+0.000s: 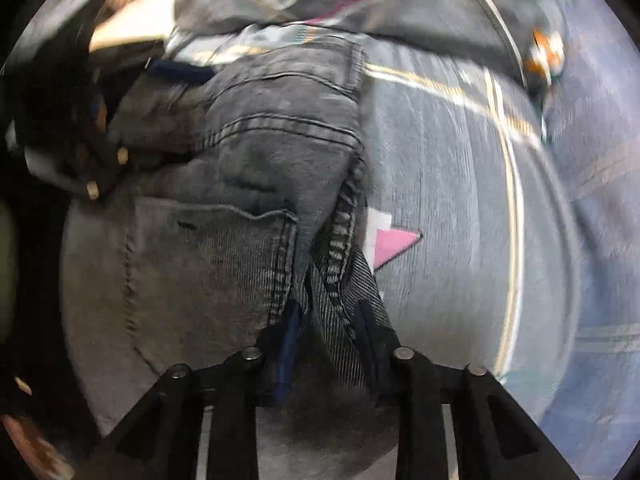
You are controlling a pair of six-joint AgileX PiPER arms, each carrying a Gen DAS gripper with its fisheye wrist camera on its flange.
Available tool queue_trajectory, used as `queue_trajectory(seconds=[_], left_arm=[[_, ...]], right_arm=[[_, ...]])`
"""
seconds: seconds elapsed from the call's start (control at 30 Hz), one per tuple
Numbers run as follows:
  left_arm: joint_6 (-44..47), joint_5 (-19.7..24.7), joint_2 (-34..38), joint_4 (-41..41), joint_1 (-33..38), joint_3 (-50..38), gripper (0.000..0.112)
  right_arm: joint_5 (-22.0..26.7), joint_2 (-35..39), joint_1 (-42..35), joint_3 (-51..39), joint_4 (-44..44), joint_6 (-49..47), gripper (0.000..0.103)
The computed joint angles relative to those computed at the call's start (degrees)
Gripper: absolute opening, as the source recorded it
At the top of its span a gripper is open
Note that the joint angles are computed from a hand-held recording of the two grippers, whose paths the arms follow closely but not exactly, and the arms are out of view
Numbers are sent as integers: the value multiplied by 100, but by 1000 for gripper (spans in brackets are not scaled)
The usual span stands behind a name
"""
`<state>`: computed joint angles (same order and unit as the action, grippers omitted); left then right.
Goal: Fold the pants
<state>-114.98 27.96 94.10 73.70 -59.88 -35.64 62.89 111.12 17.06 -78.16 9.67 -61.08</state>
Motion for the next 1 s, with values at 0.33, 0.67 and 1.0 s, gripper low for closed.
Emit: queue_trajectory(seconds=[0.33, 0.67, 1.0], left_arm=[[-137, 55, 11, 47, -9, 48, 83], [-40, 112, -1, -139, -51, 14, 83], [-135, 360, 18, -252, -227, -34, 84]], right_arm=[[-34, 127, -523, -268, 281, 313, 3], [-869, -732, -1562, 320, 960, 1196, 5], [-2557, -1736, -2369, 3204, 3442, 1387, 48]])
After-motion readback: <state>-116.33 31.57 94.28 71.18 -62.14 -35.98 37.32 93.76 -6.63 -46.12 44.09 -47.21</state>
